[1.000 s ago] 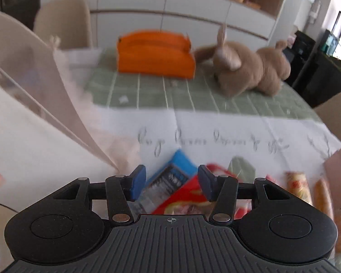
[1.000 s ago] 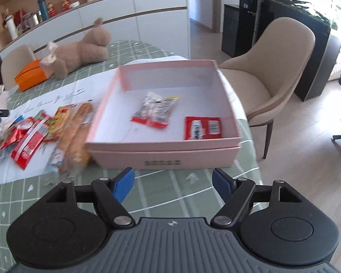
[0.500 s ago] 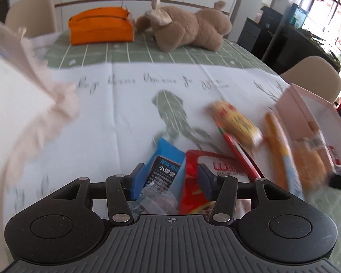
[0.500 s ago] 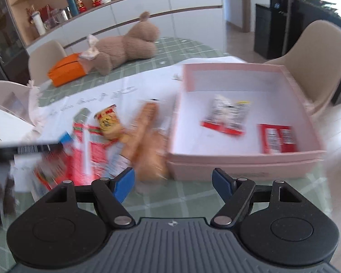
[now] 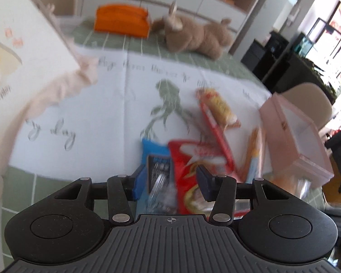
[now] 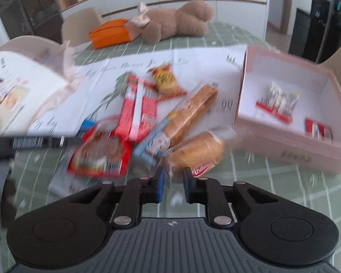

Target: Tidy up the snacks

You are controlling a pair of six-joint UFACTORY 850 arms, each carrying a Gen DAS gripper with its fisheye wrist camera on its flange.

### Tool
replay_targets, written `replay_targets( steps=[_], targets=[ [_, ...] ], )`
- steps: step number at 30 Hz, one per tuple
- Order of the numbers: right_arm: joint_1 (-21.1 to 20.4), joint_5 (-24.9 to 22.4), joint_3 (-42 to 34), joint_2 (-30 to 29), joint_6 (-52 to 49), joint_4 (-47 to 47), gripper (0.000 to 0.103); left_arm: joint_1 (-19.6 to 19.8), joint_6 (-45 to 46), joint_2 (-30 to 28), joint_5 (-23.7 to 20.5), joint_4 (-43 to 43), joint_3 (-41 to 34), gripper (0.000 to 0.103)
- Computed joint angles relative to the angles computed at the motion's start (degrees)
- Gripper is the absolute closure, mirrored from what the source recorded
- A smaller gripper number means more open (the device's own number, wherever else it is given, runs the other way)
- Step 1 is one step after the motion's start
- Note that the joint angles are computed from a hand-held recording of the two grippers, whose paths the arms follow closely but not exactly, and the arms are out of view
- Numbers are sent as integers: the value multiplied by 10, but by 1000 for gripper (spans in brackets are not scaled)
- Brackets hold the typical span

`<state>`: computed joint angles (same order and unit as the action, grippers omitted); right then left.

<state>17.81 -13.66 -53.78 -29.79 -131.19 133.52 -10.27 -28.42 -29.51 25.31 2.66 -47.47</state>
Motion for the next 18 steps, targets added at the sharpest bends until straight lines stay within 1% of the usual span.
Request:
replay_targets(
  steps=[2, 4, 7, 9, 11, 12, 13, 14, 15, 16, 17, 18],
  targets=[
    [-6, -2, 16, 10, 39, -45, 93, -7, 11, 10, 13, -4, 3, 51],
    [-11, -1, 34, 19, 53, -67, 94, -14, -5, 11, 8, 41, -7, 51],
    [-18, 8, 56, 30, -11, -9, 94, -33, -7, 2, -5, 99, -31, 51],
    [-24, 13, 60, 31, -37, 27, 93, -51, 7, -14, -21, 120, -57, 51],
    [-28, 17, 63, 33, -63, 68, 92, -73, 59, -39, -56, 102, -94, 51],
    [-30, 15, 65, 33, -84, 90, 89, -83, 97, -53, -75, 75, -113, 50],
    [-30, 13, 69, 36, -114, 121, 88, -92, 150, -67, -94, 26, -131, 51],
    [-30, 10, 74, 40, -155, 162, 81, -99, 189, -79, -107, -14, -144, 56],
    [-30, 6, 78, 43, -191, 196, 74, -102, 204, -88, -117, -31, -153, 68],
    [-30, -1, 84, 47, -233, 236, 71, -104, 197, -93, -124, -27, -157, 74],
    [-32, -6, 88, 52, -262, 263, 66, -104, 180, -92, -119, -10, -152, 75],
    [-35, -11, 91, 57, -282, 279, 66, -102, 140, -88, -111, 31, -142, 76]
  ],
)
